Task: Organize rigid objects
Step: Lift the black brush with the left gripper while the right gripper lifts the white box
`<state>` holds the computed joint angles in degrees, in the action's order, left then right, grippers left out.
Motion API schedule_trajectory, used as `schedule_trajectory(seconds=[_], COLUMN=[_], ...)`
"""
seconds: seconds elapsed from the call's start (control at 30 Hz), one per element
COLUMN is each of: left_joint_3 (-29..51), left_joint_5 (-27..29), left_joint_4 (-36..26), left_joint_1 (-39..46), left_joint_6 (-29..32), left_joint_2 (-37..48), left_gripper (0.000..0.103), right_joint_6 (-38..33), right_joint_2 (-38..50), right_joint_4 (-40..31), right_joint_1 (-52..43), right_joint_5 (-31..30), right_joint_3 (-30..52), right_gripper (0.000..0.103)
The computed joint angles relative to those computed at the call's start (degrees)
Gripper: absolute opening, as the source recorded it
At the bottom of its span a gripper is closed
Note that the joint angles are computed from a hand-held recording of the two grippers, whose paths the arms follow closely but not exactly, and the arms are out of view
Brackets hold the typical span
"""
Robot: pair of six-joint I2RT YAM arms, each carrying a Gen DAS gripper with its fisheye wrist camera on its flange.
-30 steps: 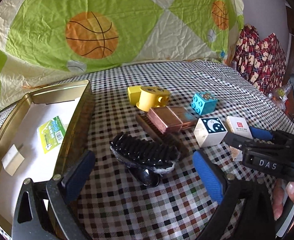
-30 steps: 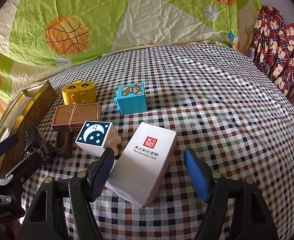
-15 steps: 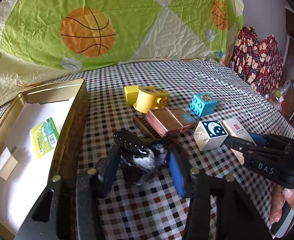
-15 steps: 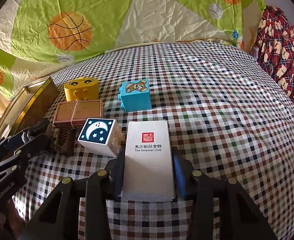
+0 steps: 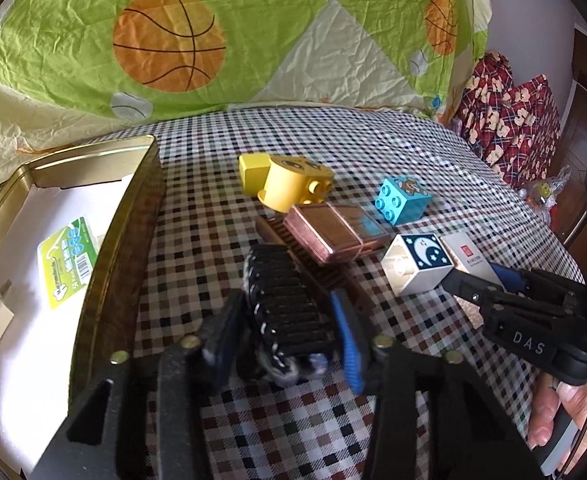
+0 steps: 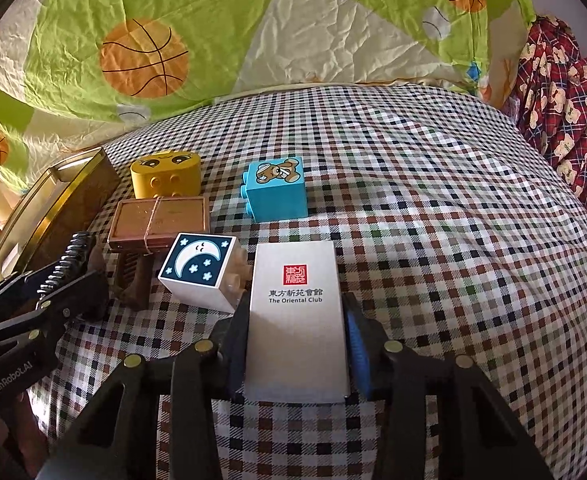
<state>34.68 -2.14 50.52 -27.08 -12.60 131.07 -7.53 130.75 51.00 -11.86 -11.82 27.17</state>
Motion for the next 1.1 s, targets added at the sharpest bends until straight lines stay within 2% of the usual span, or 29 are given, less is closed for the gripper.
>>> schedule_trajectory(seconds=[0.03,0.2,0.43,1.1], left_joint_3=[0.0,-0.9,-2.8,-11.9], left_joint_5=[0.5,1.5,-0.4,-11.8], left_joint_4=[0.2,1.7,5.5,27.9], left_joint_1=[0.1,0.3,-0.4,-3.4], left_joint_6=[0.0,0.0,-0.2,-2.1], left_joint_2=[0.0,0.1,-0.2,2.2], left_gripper=[0.028,0.027,0.027,0.027], right_joint_6=[-0.2,-0.6,-0.3,0.8], right_joint_2=[0.0,0.1,-0.1,2.5], right_joint_4=[-0.1,-0.1,3.6,27.4], right_joint_1=[-0.1,-0.6,-1.5,-3.2], right_joint_5=[-0.3,-1.6,-2.9,-8.3], right_joint_3=[0.1,0.1,-1.8,-11.5], right_gripper=[0.045,0.044,0.044,0.044])
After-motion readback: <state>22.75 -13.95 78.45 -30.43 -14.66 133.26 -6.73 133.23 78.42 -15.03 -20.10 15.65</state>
